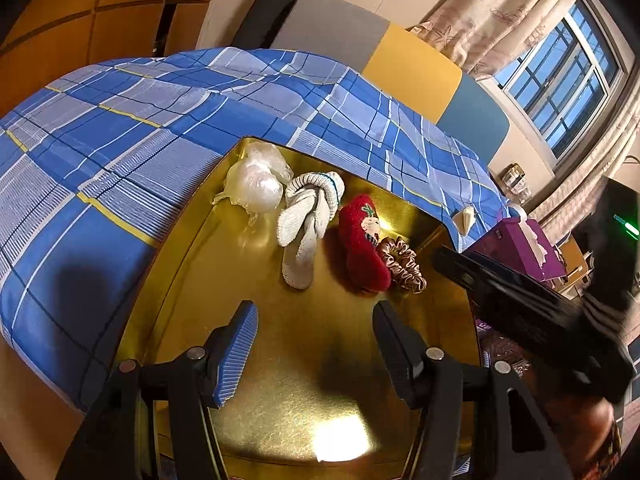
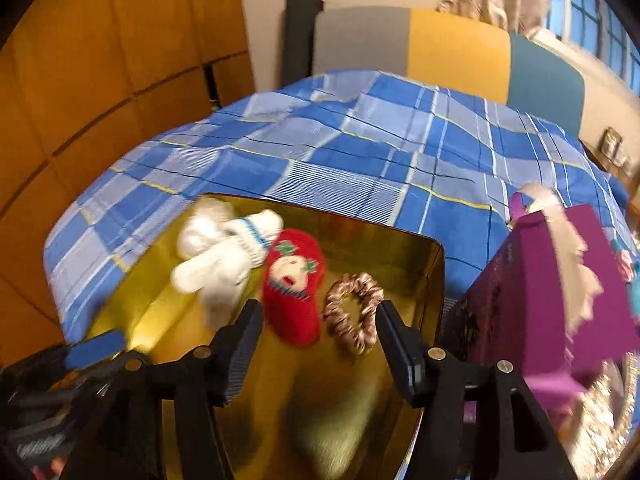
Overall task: Organize soft objects
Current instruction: 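Lower the brown scrunchie into the gold tray and open the right tool, then move both tools back from the tray toward the remaining soft items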
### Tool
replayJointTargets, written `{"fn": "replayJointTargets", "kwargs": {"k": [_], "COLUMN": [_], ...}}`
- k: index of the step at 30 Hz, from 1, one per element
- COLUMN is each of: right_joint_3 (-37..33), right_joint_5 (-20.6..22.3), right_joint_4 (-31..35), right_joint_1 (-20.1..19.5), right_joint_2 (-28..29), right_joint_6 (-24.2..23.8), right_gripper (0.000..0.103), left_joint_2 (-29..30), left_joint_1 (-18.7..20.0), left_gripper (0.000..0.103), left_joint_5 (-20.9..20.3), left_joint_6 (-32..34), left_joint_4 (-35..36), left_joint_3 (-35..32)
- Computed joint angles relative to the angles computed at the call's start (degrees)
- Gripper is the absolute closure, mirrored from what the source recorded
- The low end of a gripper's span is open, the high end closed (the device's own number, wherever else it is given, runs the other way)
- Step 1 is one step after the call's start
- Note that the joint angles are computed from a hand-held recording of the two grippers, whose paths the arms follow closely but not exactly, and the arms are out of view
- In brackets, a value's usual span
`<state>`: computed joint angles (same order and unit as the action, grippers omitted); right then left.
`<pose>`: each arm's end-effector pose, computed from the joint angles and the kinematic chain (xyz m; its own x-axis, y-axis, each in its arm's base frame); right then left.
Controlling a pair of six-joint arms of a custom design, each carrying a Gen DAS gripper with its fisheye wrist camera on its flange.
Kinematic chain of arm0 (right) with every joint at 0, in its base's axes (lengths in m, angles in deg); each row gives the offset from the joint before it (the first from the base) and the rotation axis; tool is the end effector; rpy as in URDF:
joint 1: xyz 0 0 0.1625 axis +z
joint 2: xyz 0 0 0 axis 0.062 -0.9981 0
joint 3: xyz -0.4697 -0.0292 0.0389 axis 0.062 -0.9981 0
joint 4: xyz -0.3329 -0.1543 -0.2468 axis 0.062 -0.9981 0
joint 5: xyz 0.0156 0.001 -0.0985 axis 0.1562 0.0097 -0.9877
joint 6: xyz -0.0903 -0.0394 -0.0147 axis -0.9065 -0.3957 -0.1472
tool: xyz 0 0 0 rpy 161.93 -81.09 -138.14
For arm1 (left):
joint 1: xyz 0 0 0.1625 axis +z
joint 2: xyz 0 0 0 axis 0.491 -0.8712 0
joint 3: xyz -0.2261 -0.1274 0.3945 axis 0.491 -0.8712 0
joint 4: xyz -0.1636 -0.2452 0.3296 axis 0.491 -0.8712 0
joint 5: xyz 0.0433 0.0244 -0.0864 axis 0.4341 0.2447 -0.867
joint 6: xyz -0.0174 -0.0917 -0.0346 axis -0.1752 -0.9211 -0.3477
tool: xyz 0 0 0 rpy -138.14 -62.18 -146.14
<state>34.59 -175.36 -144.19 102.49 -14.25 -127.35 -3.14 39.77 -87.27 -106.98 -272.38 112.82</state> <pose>0.3276 -0.7509 -0.0795 -0.5266 -0.7146 0.4606 -0.8387 0.5253 -0.1438 -0.0132 -0.6141 0.2299 -0.8546 -0.4424 -0.2720 -0.0328 0.5687 -0.8219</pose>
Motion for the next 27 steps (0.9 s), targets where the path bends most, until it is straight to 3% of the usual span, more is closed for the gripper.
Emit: {"fn": "replayJointTargets", "kwargs": {"k": [8,11,18,21,27], "right_joint_3": [14.0,17.9,24.0,25.3,24.5], "right_joint_5": [7.2,9.0,12.4,12.8,11.3], "right_joint_4": [-6.8,-9.4,-15.5,-19.5,-24.8], "right_joint_1": [-1.8,-2.9,-6.5,-7.9,-11.6], "right_joint_2": [-8.9,-11.6,-17.6,-19.3,-21.7], "right_joint_6": [-9.2,-10.6,-10.2,-9.8,-4.3], "right_gripper": [0.037,0.037,0.037,0.036,0.034], "left_joint_2": [0.3,0.7,2.5,3.6,5.9], "left_joint_1": [-0.5,-0.8,-2.3,-2.6,-4.3], "left_gripper": [0.042,0.042,0.042,0.042,0.042], "left_joint_5": [-2.5,-2.9,-4.5,-7.8,-10.1], "left_joint_6": [-0.1,-0.2,1.6,3.7,6.4], "left_joint_4": [0.4,0.8,0.4,-1.2,1.1], "left_joint_3": [0.2,0.0,-0.2,-0.4,-3.1]}}
